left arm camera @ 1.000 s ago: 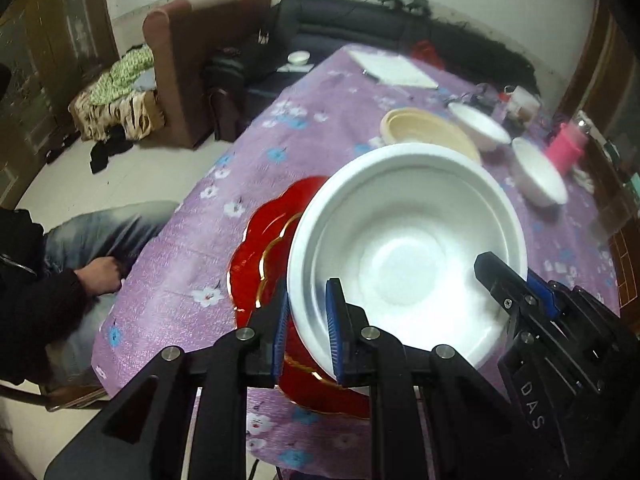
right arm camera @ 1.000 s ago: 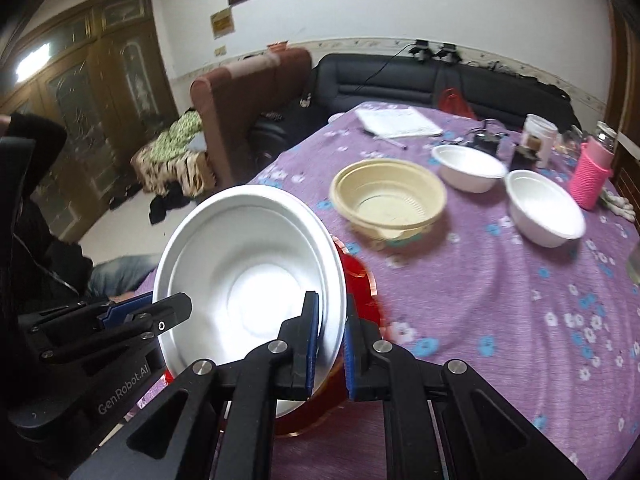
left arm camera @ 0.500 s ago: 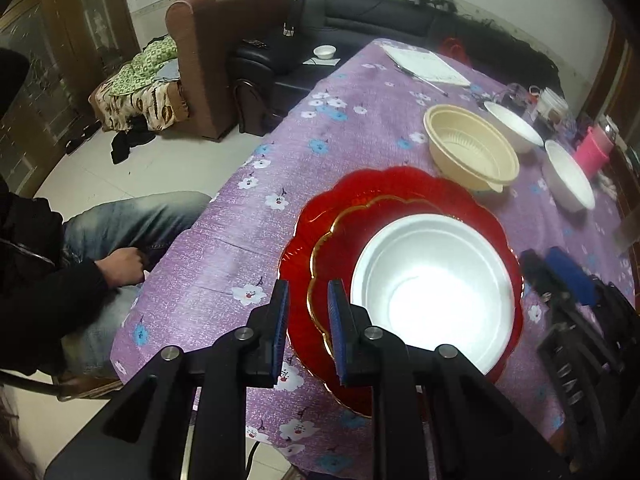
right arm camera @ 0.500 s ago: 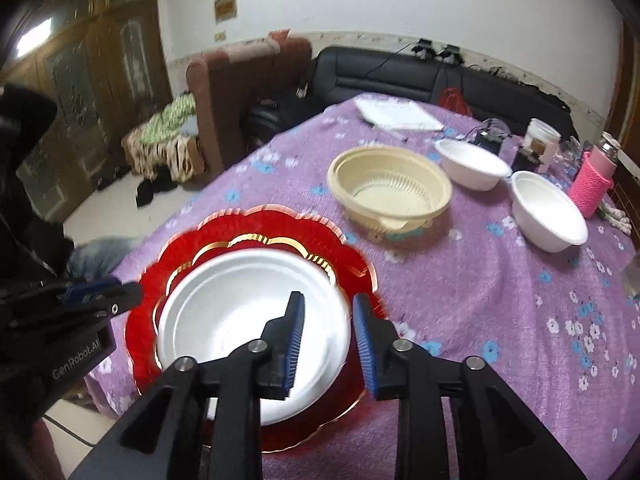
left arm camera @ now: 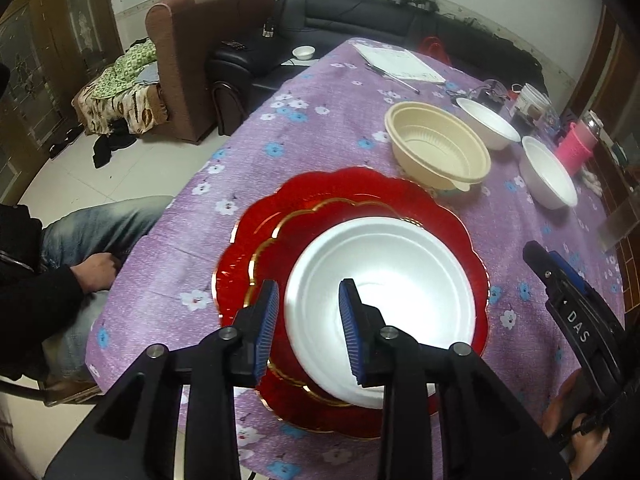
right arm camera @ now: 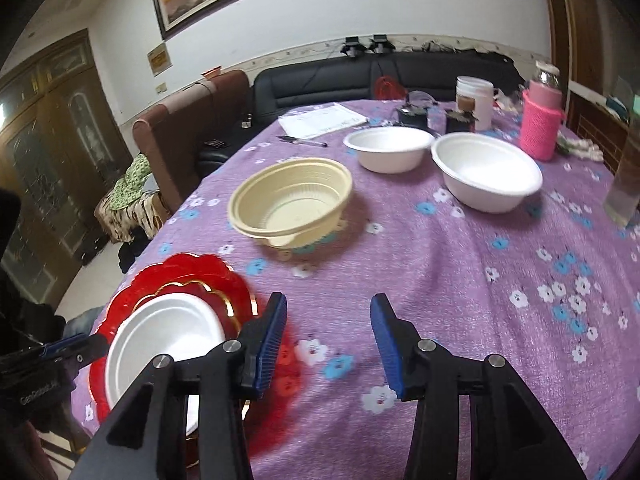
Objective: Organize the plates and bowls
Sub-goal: 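Lower the white plate onto the red plates and open both grippers, then move both grippers to the rim of the cream plastic bowl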
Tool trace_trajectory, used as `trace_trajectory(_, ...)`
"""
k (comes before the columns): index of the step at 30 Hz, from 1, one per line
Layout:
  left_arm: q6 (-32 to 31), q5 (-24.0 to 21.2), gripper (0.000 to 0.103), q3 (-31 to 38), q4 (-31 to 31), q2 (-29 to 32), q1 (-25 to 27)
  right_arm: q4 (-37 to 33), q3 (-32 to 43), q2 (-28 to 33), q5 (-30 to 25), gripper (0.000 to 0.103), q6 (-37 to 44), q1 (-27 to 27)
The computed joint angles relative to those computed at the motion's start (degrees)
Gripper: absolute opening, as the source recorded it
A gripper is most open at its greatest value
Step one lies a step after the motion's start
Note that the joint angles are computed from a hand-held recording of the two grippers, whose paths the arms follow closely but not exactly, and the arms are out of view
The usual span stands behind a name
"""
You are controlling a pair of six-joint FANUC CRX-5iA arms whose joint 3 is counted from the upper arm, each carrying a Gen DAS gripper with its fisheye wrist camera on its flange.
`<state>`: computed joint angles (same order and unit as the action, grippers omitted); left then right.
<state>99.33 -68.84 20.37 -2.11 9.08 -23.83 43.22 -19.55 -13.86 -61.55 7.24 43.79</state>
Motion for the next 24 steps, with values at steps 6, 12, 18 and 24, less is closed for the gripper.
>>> trace_trajectory(6, 0.26, 0.05, 0.029, 0.93, -0.43, 0.74, -1.18, -0.71, -2.12, -1.15, 1.76, 0.045, -1.26, -1.46)
trace_trajectory(12, 0.00, -0.94, 0.029, 3.91, -0.94, 2.87, -2.06, -1.59, -2.70, -1.20, 3.66, 0.045, -1.06, -3.00)
trace_trajectory(18, -1.10, -3.48, 0.029, 11.01, -1.70, 7.24, -2.91, -2.94, -1.13, -0.10, 5.48, 0.045, 1.60, -5.32)
trace_trajectory(24, -2.62, -10.06, 0.029, 26.33, -1.09, 16.82, -3.15, -5.01, 2.56, 2.32, 9.34, 0.045, 5.68, -9.76)
